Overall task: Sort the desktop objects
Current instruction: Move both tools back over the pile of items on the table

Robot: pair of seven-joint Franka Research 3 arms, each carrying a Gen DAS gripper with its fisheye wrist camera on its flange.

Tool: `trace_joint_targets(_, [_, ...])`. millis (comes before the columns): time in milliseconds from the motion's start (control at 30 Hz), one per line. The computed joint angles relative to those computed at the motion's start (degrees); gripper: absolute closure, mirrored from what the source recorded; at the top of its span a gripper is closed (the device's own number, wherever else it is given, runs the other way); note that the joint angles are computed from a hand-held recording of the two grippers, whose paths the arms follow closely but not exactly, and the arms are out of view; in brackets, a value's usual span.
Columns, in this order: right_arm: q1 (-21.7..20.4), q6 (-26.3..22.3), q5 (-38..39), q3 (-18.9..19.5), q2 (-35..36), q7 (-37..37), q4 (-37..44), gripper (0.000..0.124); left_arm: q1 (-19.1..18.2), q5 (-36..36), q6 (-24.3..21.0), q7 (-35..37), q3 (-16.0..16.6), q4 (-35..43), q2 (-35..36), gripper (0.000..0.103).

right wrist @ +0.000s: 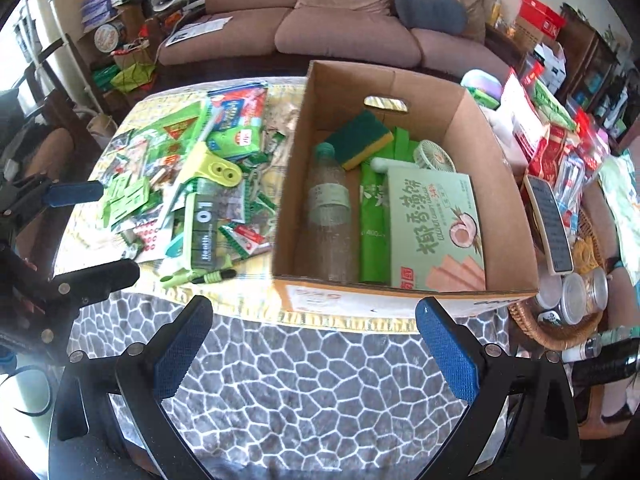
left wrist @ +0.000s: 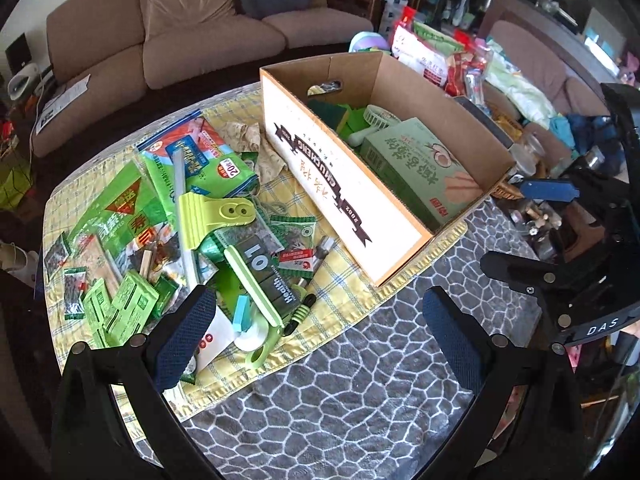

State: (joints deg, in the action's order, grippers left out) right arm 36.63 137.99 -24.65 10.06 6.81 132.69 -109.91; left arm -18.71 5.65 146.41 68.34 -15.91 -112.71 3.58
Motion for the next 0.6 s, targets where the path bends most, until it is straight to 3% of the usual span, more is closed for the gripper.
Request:
trace_joint_targets(167, [2.1, 2.9, -1.2, 0.9, 1.5, 1.4, 1.5, 0.021, 1.4, -2.2, 3.6, 1.7, 1.8, -10.1, -8.5, 0.000])
trace_joint_targets(300, [4.4, 6.1, -2.6, 0.7, 4.3, 2.7, 4.0, 0.021, 3.9, 1.6, 6.2, 0.0, 3.7, -18.4, -15.4, 0.000])
trace_joint_targets(600, [10.8, 14.9, -4.4, -3.1, 14.3, 4.8, 11.9, 0.021, 7.8, 1.8, 13.6, 1.2, 9.6, -33.1, -23.5, 0.000])
